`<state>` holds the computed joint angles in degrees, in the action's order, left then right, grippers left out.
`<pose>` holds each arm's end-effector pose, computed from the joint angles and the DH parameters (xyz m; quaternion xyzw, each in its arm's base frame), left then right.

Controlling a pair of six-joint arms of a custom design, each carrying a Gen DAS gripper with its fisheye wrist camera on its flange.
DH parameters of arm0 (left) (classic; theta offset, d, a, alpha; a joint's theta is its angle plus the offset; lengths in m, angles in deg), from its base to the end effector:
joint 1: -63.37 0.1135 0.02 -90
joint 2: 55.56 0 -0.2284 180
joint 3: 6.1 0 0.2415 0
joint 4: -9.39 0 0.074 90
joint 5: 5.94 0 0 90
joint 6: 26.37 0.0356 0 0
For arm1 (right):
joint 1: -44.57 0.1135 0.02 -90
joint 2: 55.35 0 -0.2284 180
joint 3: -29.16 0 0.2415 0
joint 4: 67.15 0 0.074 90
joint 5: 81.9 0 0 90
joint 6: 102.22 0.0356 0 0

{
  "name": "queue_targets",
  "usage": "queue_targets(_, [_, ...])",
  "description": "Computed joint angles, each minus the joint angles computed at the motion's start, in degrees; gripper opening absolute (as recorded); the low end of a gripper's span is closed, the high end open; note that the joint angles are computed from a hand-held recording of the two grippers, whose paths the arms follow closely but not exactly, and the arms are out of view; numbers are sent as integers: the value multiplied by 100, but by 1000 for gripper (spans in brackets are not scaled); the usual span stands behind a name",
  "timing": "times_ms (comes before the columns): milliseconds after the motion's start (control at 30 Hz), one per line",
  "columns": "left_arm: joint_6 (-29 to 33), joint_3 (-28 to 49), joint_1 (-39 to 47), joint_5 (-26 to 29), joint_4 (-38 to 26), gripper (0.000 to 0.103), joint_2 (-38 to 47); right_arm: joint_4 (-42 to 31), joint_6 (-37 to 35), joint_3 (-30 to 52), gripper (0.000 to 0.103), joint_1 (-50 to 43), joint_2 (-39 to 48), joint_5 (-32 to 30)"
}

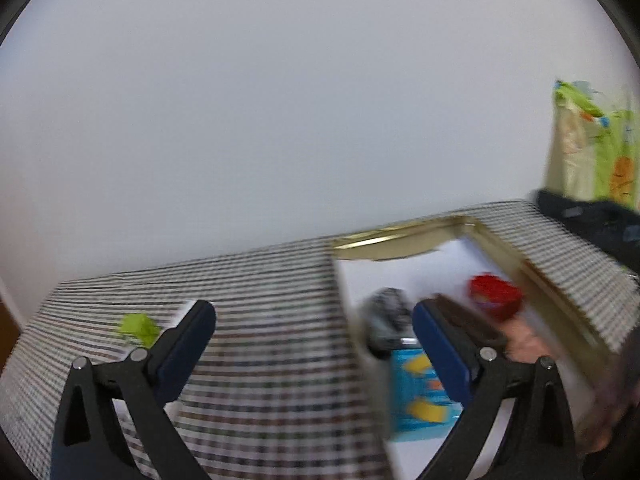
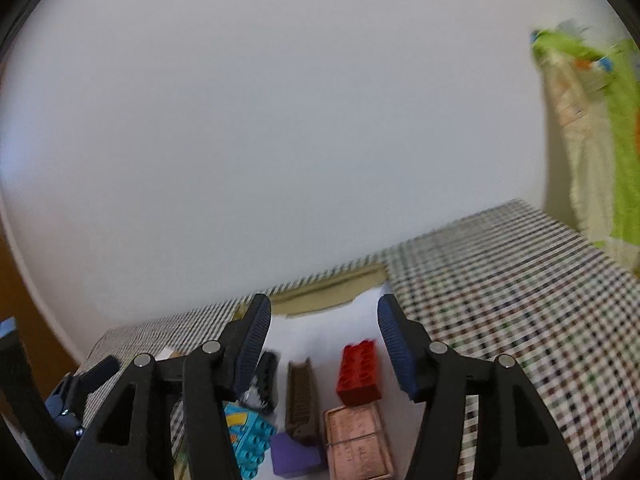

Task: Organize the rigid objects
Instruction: 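Move both grippers back toward the clear case and white charger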

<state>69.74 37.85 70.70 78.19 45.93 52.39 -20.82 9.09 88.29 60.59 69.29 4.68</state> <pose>0.2905 0.0410 0.0633 -0.0357 0.8533 0.1041 0.5097 0.3391 0.0996 0.0457 0.0203 0.8146 0.2084 0.5409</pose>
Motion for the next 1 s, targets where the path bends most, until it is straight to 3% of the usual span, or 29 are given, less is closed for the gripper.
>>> queue_targets(167, [-117,219,665,423,116,100,319,821,48,-568,61,449,2,1472])
queue_targets(233, [-120,270,827,499,126,100,428,1073,62,-687,75,624,44,1933])
queue_targets(333, [2,283,990,543,328,100,610,1817,-110,-992,79,981,161,2744])
queue_targets(467, [138,134,1126,631,703,100,735,2233,-375,-1037,91,1508,325,3710])
queue_targets(600, [382,23,1258,669,1053,100,854,2213,-466,-986,91,1947,355,4171])
queue_targets(833, [238,290,1691,1204,453,100,816,1731,-407,-620,91,2594,412,4763])
queue_targets(1000, [266,477,1958,1406,230,100,900,1289,-326,-132,91,2938,603,4817])
